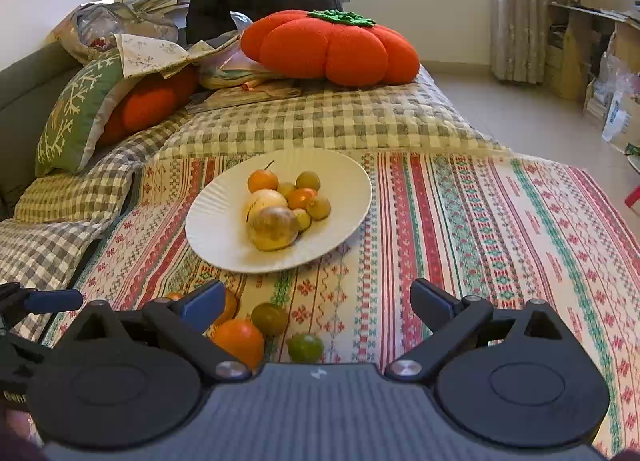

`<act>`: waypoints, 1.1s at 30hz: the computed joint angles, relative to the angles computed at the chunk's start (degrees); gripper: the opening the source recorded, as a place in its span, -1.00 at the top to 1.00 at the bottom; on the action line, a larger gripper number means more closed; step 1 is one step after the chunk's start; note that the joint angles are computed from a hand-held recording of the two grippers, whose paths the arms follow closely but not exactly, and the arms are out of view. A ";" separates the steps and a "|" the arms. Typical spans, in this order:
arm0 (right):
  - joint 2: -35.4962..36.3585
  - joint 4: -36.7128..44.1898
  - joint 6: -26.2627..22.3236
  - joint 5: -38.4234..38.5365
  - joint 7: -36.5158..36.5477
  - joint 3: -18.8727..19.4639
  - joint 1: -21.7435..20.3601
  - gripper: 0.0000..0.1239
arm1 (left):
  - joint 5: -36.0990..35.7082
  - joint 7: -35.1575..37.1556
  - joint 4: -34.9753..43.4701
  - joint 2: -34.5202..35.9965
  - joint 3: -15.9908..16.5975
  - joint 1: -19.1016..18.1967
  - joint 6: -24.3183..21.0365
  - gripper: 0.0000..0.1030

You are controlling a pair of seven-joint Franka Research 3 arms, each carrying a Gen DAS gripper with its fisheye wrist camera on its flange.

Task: Organize fruits
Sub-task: 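Lift both open tools away from the plate back over the loose fruits, then lower left tool onto an orange tomato while right tool approaches a dark green fruit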

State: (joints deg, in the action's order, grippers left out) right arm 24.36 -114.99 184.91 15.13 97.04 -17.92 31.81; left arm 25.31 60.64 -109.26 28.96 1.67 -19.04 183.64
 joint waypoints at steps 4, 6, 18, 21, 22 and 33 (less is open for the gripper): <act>-0.45 -2.06 1.31 0.20 -0.41 -2.12 2.61 -0.60 | -0.41 -1.07 -0.91 -0.22 1.56 -1.20 0.83 -0.86; -0.52 -2.81 1.95 0.51 -1.33 -2.79 3.56 -0.60 | -0.61 -1.82 -1.15 -0.23 3.06 -2.40 0.85 -0.86; -1.02 -5.41 4.93 5.31 -11.52 0.38 2.10 -0.63 | 2.26 -4.49 -3.54 0.37 12.38 -9.63 2.05 -0.86; -0.42 -4.83 4.17 7.06 -12.73 0.02 2.53 -0.63 | 2.22 -4.33 -3.59 0.65 13.61 -10.53 1.46 -0.86; -0.31 -4.67 3.79 7.51 -12.70 0.06 2.52 -0.63 | 2.28 -4.27 -3.60 0.77 13.58 -10.36 1.51 -0.86; -0.07 -3.97 2.56 8.09 -10.90 2.68 -0.18 -0.66 | 0.28 1.24 -3.52 3.76 15.43 -11.52 5.30 -0.86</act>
State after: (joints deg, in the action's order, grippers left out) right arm 24.29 -118.96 187.47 23.23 86.14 -15.24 31.63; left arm 25.59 61.88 -112.78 32.72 17.10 -30.56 188.94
